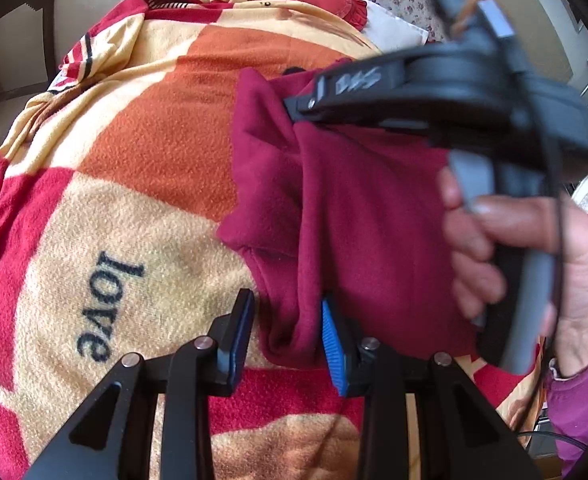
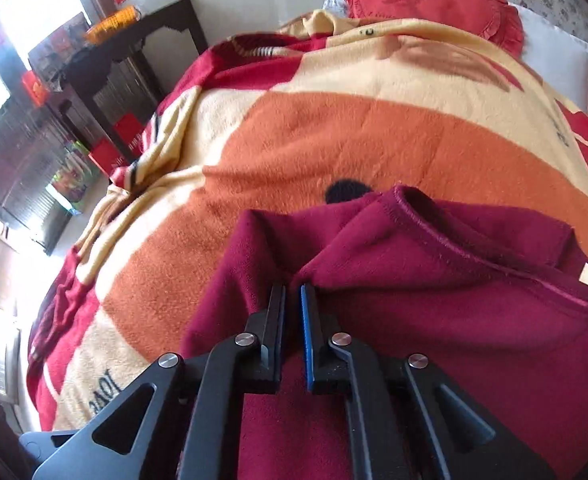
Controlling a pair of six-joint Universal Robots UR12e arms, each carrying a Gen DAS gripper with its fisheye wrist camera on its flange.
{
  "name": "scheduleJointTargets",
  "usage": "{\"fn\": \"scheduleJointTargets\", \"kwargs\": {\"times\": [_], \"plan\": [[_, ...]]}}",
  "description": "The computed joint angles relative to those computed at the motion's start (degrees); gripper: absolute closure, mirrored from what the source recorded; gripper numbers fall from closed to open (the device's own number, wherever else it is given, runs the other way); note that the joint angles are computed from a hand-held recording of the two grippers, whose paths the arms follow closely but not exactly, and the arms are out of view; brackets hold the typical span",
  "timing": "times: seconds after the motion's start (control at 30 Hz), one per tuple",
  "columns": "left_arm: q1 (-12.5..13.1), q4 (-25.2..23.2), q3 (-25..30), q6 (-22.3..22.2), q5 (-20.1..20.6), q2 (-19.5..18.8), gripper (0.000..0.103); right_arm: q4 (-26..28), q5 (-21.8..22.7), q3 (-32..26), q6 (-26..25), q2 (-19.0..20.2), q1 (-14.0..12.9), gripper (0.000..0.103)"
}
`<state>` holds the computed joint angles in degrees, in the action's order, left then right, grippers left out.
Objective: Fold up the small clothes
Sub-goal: 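Grasp the folded shirt end with the left tool while the right tool grips beside it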
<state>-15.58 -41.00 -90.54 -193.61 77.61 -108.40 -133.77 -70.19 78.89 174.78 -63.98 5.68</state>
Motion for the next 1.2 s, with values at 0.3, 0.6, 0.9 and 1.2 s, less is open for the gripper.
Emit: {"fn": "scheduleJointTargets", "kwargs": {"times": [0.3, 0.6, 0.9, 1.2], "plan": [[-0.08, 1.75, -1.87, -1.48, -0.15, 0.83, 0.066, -9.99, 0.49, 3.52, 5.65, -2.66, -1.75, 0.101], [0.43, 0.84, -1.96, -1.47, -0.22, 1.02, 0.060, -3.60, -3.99, -1.07, 6.33, 1.41, -1.23, 0.103], [-0.25, 0.28, -1.25, -1.88, 1.66, 1.12, 0.054, -6.38, 1.49, 5.67, 6.17, -4.20, -3.54, 0.098], [0.00, 2.23, -1.36, -7.49, 3.71, 1.67, 0.014, 0.03, 2.40, 4.90, 7.24, -3.73, -4.02, 0.095]]}}
